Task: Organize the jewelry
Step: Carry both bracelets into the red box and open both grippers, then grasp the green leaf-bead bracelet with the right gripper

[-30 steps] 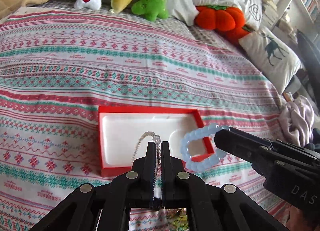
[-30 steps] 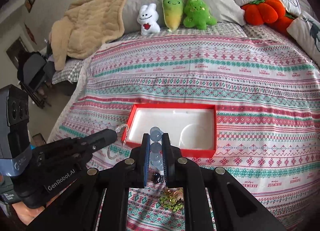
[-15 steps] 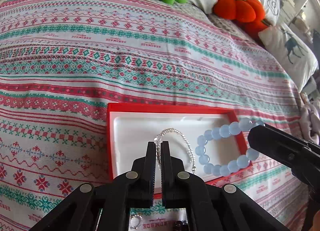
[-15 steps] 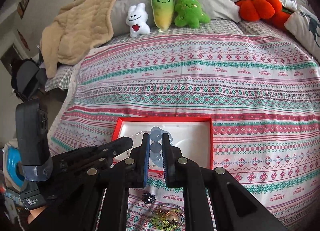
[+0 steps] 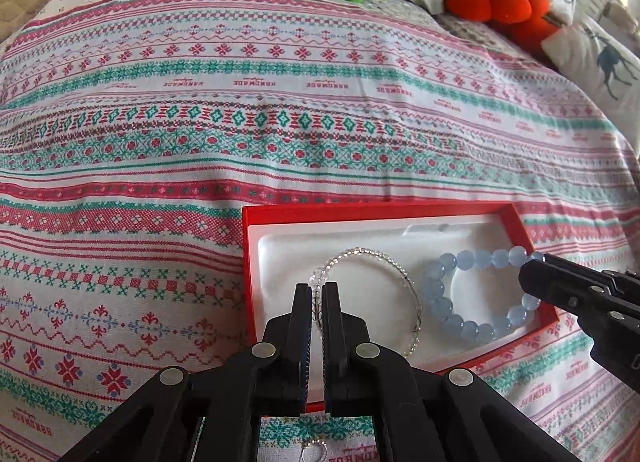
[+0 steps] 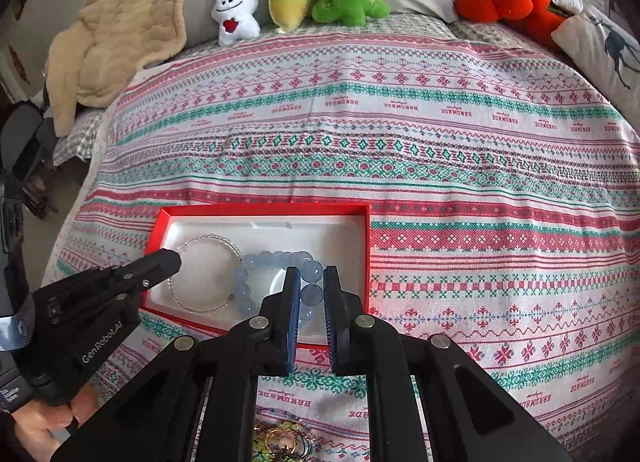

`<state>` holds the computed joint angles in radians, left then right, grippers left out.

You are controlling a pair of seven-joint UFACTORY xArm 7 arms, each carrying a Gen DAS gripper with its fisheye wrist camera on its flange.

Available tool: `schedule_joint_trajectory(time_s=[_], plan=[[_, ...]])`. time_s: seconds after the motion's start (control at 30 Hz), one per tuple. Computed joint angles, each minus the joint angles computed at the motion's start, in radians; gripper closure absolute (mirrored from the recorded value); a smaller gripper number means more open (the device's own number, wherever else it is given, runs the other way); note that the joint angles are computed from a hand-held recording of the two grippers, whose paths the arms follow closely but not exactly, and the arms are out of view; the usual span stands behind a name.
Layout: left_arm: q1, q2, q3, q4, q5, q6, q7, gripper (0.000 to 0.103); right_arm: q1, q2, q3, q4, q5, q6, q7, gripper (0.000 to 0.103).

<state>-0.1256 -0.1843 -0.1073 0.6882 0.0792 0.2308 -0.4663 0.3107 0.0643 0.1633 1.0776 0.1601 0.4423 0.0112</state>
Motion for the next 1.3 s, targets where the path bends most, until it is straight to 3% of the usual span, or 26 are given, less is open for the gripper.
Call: schedule_joint_trajectory(time_s=[0.1, 0.17, 0.23, 0.3, 0.47, 0.53, 0.73, 1.3], plan=[[0.008, -0.013, -0.013, -0.001, 0.033, 0.013, -0.011, 0.099, -0.008, -0.018, 0.002, -0.019, 0.05, -0.017, -0.053, 0.09], [0.003, -0.027, -0.014, -0.006, 0.036, 0.023, -0.007, 0.088, -0.012, -0.04, 0.003, -0.032, 0.105, -0.007, -0.126, 0.087], [0.014, -0.052, -0.03, -0.017, 0.067, 0.03, -0.025, 0.071, -0.011, -0.069, -0.002, -0.055, 0.109, 0.005, -0.152, 0.07], [0.016, -0.086, -0.041, -0.036, 0.087, 0.033, -0.033, 0.062, -0.009, -0.106, -0.007, -0.088, 0.089, -0.003, -0.151, 0.061], [0.019, -0.183, -0.059, -0.09, 0.102, 0.054, -0.041, 0.035, 0.001, -0.184, -0.025, -0.144, 0.121, 0.014, -0.179, 0.06], [0.023, -0.214, -0.066, -0.108, 0.105, 0.069, -0.045, 0.024, 0.008, -0.212, -0.03, -0.165, 0.127, 0.018, -0.184, 0.055], [0.012, -0.303, -0.072, -0.165, 0.097, 0.141, -0.03, 0.014, 0.035, -0.284, -0.046, -0.228, 0.164, 0.045, -0.202, 0.044], [-0.012, -0.469, -0.017, -0.334, 0.023, 0.25, 0.054, 0.006, 0.048, -0.395, -0.057, -0.378, 0.117, 0.06, -0.146, 0.032]])
